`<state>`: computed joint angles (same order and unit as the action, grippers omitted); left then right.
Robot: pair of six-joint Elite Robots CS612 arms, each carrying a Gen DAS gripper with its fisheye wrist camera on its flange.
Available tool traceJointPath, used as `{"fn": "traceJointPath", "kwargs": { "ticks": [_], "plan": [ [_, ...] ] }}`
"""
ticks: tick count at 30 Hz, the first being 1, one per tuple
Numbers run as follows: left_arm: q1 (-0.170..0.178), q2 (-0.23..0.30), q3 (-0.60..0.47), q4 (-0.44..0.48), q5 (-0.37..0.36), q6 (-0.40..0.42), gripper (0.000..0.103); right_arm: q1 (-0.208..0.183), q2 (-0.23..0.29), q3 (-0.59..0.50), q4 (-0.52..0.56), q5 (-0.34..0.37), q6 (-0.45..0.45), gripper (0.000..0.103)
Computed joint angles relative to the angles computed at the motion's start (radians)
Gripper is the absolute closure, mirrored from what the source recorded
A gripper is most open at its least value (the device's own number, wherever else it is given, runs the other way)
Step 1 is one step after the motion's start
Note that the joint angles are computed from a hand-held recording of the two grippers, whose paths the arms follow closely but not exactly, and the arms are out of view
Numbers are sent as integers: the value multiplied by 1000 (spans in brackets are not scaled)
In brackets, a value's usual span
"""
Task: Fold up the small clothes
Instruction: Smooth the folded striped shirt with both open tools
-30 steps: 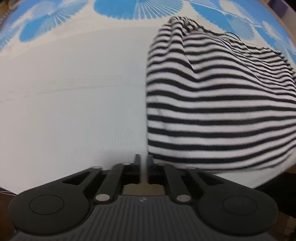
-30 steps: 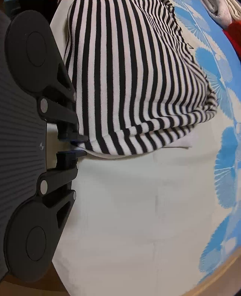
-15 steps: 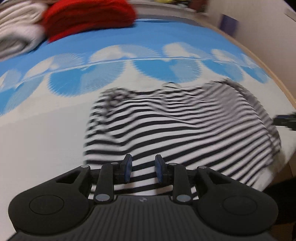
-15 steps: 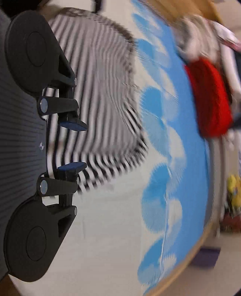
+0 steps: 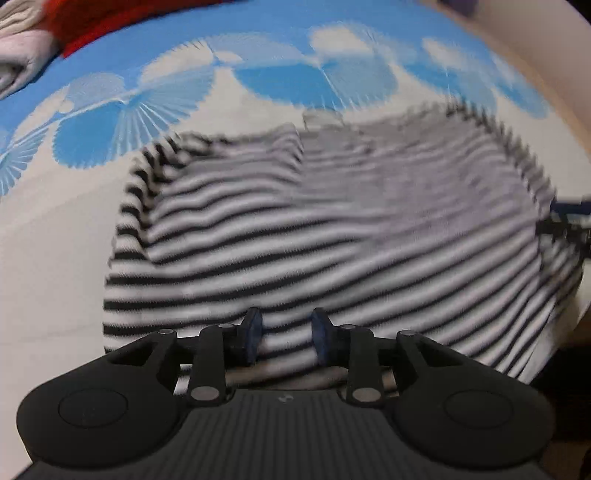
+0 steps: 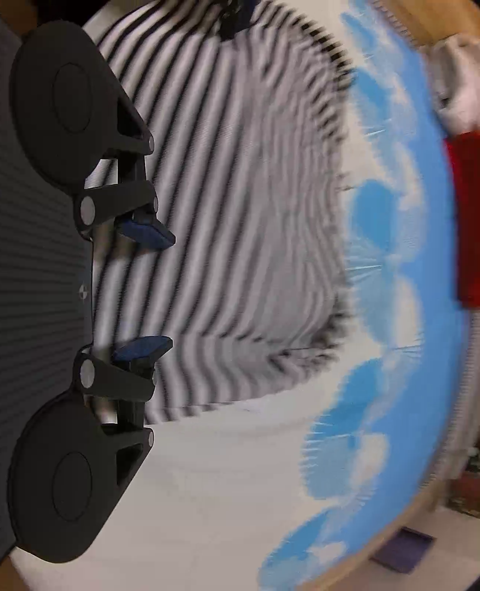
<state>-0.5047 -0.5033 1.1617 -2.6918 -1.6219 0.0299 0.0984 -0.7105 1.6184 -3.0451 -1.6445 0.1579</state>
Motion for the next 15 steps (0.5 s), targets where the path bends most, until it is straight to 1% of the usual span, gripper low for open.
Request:
{"fn": "traceJointPath", "kwargs": {
  "ticks": [1, 2, 3, 4, 5, 6, 8, 10, 12, 15],
  "plan": [
    [2, 3, -4, -15, 7, -18, 69, -2, -1, 10, -44, 15, -1, 49],
    [2, 8, -13, -12, 30, -33, 69, -3, 3, 11, -81, 33, -5, 49],
    [1, 16, -31, 11, 56, -44, 67, -3, 9, 3, -89, 42, -11, 49],
    [1, 21, -42, 29, 70, -55, 63, -3, 15, -7, -74, 48, -16, 49],
    [2, 29, -57, 47, 74, -68, 55, -2, 21, -24, -34, 48, -21, 49],
    [3, 35, -70, 65, 79, -77, 50, 1, 30, -47, 31, 40, -29, 49],
    [3, 44, -83, 80, 88, -76, 47, 8, 40, -74, 127, 13, -55, 47],
    [2, 53, -96, 79, 94, -75, 46, 10, 45, -81, 139, 5, -60, 44],
    [3, 54, -94, 58, 100, -87, 46, 9, 44, -80, 140, 10, -42, 43],
    [6, 51, -82, -8, 107, -127, 47, 4, 39, -62, 87, 15, -33, 43]
  ]
}}
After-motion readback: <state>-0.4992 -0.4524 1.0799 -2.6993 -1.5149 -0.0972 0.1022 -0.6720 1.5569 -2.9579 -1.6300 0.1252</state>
